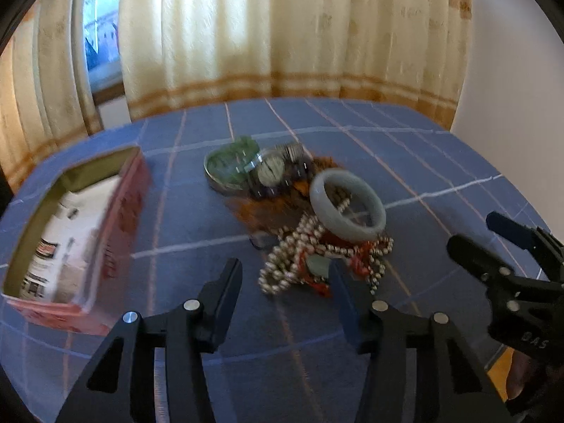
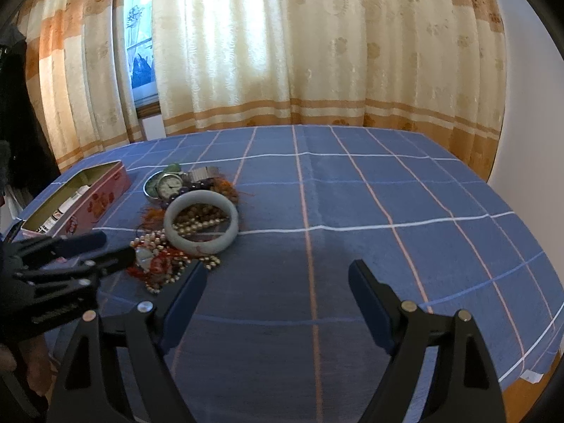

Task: Organize jewelry
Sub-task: 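Grasp the white jade bangle with the right tool while the left tool grasps a red-string pendant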

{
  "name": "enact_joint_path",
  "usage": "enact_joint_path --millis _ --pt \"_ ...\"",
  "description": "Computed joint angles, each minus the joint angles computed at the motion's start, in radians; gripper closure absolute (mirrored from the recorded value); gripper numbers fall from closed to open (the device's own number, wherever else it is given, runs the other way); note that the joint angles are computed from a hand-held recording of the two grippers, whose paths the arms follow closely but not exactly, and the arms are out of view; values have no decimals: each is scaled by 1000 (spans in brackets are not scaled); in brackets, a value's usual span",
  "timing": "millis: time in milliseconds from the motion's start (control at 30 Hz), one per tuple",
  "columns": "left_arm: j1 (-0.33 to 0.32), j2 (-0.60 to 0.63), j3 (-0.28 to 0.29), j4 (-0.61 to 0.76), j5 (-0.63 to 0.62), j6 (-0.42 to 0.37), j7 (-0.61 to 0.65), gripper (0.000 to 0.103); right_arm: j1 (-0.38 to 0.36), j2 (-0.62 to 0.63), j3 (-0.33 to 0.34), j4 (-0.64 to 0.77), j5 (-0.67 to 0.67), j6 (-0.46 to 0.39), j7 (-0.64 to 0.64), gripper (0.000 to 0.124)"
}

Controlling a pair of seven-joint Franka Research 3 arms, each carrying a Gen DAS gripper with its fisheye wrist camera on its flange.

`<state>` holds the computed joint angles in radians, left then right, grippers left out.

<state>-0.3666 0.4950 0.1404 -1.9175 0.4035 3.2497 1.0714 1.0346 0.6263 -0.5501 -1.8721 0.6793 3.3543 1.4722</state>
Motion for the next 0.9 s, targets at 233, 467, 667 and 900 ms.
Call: enact_joint_path --millis 233,467,667,900 --pt "-143 -29 123 -55 -41 74 13 50 -84 -23 94 -4 11 40 -29 39" --pt "-201 18 151 15 -61 9 62 49 -106 -21 122 13 67 45 -90 39" --pt "-163 46 126 46 -11 18 42 98 -140 -25 161 17 81 52 -122 39" --pt "-241 -20 244 -53 -129 166 77 102 -201 -32 222 42 34 29 -143 48"
